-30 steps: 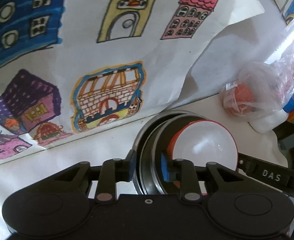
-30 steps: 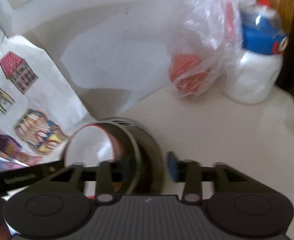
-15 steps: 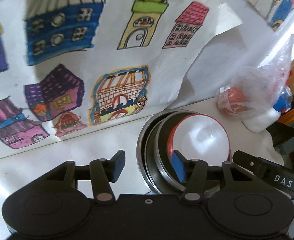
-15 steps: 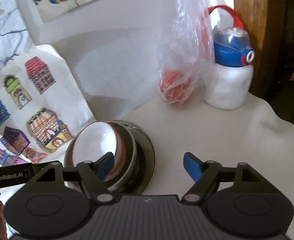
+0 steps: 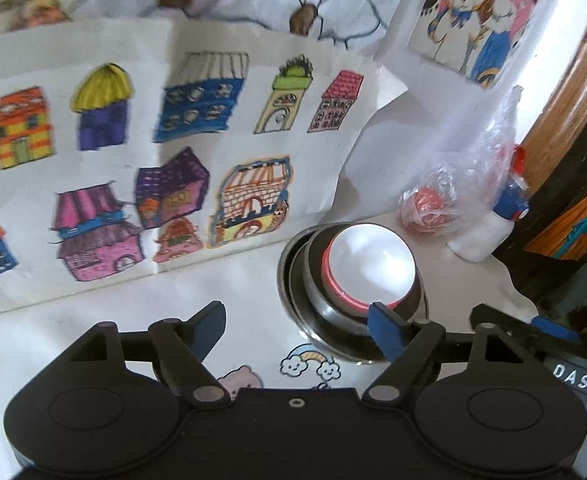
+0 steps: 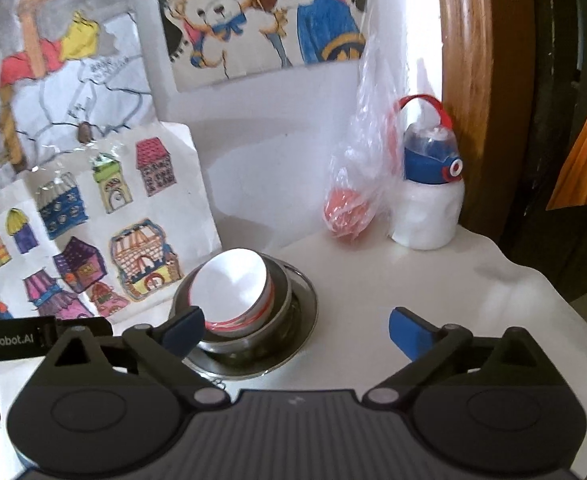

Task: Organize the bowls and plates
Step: 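Lift both tools away from the stacked dishes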

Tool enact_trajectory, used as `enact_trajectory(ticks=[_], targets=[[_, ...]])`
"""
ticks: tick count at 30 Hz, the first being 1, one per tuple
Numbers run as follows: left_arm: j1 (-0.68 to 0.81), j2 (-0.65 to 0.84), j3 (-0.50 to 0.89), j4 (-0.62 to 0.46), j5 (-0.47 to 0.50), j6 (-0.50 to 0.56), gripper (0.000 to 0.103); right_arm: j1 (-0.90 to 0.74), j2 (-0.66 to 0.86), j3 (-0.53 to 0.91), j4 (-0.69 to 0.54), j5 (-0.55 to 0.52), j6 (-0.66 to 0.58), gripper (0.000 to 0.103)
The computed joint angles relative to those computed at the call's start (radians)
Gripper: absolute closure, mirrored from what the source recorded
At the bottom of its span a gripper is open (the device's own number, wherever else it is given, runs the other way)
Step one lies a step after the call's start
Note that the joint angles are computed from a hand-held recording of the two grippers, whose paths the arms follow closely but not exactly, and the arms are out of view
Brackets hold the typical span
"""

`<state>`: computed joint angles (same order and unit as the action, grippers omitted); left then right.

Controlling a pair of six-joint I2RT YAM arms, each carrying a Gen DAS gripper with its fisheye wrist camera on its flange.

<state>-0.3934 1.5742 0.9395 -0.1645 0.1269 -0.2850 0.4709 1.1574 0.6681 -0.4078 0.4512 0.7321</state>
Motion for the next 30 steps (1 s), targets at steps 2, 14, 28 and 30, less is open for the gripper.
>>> enact_trajectory(ticks=[2,14,28,30], targets=[[0.006,-0.056,-0.051,0.011,-0.005,0.009,0.021,0.050,-0.034,-0.018,-0.012,0.044,0.030,0.000],[-0.006,-0.380,-0.380,0.181,-0.098,0.052,0.005,0.439,-0.107,-0.087,-0.169,0.385,0.348,0.000],[-0.091,-0.737,-0.649,0.280,-0.205,0.134,0.001,0.838,0.060,0.027,-0.603,0.639,0.902,0.000],[-0.094,-0.777,-0.677,0.280,-0.211,0.143,0.001,0.876,0.091,0.043,-0.655,0.651,0.971,0.000]])
